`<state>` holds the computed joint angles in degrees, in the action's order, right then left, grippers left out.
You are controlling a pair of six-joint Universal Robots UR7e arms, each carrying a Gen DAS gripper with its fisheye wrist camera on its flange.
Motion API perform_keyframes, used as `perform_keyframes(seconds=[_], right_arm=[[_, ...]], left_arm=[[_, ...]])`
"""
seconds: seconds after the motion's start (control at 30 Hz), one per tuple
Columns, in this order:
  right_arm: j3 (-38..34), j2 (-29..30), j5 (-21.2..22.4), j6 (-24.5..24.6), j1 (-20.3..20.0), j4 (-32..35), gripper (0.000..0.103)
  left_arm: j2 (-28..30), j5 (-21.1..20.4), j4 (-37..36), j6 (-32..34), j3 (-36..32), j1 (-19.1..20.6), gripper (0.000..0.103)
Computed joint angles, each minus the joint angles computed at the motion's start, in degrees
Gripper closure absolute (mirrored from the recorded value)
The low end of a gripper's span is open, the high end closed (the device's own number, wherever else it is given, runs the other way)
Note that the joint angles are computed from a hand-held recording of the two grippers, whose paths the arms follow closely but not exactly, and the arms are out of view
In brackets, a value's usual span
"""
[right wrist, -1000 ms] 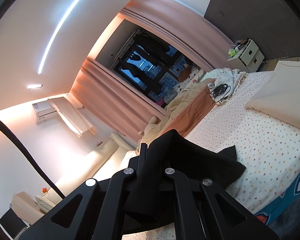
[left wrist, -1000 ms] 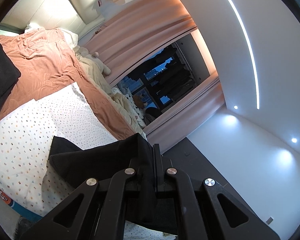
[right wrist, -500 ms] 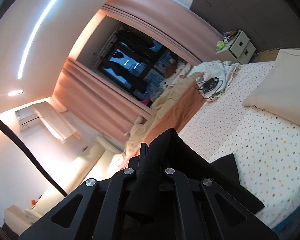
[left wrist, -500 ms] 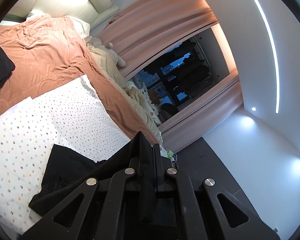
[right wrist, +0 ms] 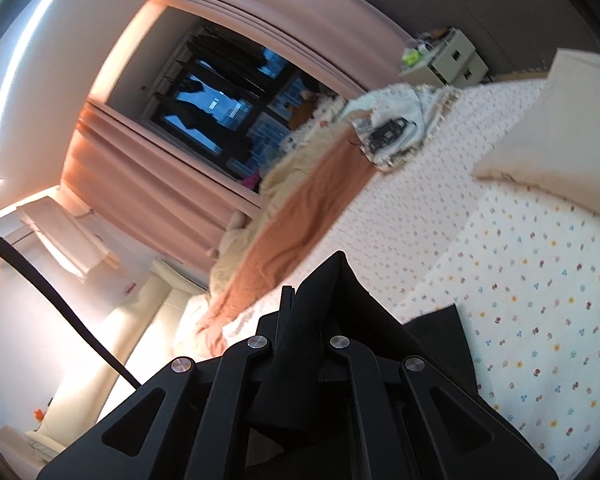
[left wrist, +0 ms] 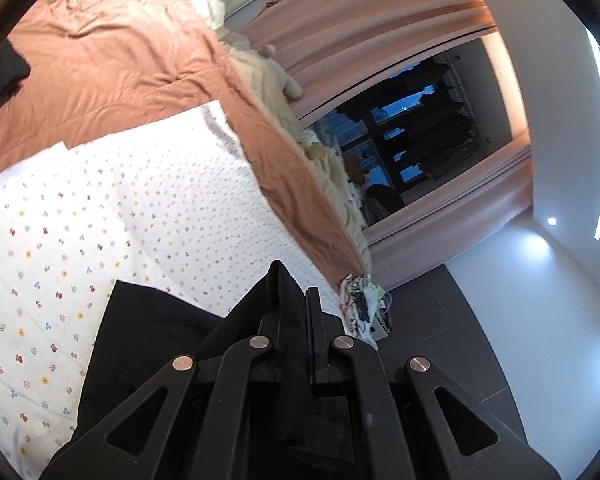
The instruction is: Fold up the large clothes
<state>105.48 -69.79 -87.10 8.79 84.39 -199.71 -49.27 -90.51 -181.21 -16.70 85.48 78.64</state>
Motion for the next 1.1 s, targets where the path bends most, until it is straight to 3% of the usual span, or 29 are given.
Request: perform_keyframes(seconds=[0.53, 0.57, 0.63, 0.67, 0.7, 0.73, 0.8, 0.83, 0.87, 1.1], right_arm=[[-8.23, 4.72, -9.01, 6.41, 2.22, 12.61, 0.099], [-8.69, 4.92, -9.59, 6.53, 2.45, 13.04, 0.091], [-9.52, 5.3, -10.16, 6.67, 2.72, 13.55, 0.056], [-9.44, 5.36, -10.26, 6.64, 2.82, 13.32, 0.023], [-9.28, 5.18, -10.96, 6.64, 3.26, 13.21, 0.015], [-9.21, 5.22, -11.32, 6.47, 3.42, 13.39, 0.015], [-9.01, 5.08, -12.07, 6.42, 3.89, 14.2, 0.015], [-8.51, 4.64, -12.44, 6.53, 4.18, 14.57, 0.015], [-8.05, 4.48, -12.71, 6.62, 4.41, 14.47, 0.015], [-6.42, 2.85, -15.36, 4.73, 6.61, 15.9, 0.015]], left_arm=[[10.12, 2.33, 10.81, -4.85, -12.37, 3.85, 0.097], [10.6, 2.03, 12.04, -5.29, -13.33, 4.11, 0.097], [11.4, 1.74, 14.69, -6.35, -15.02, 4.46, 0.095], [11.66, 1.91, 15.97, -7.02, -15.65, 4.54, 0.092], [11.76, 1.66, 16.24, -7.32, -15.79, 4.63, 0.083], [11.77, 1.17, 16.3, -7.58, -15.75, 4.73, 0.076], [11.48, 0.78, 15.54, -7.91, -15.12, 4.71, 0.019], [11.0, 1.03, 13.34, -8.29, -13.78, 4.53, 0.01], [10.49, 1.37, 11.37, -8.54, -12.61, 4.33, 0.006], [6.18, 2.38, 9.49, -6.97, -7.26, 3.32, 0.006]])
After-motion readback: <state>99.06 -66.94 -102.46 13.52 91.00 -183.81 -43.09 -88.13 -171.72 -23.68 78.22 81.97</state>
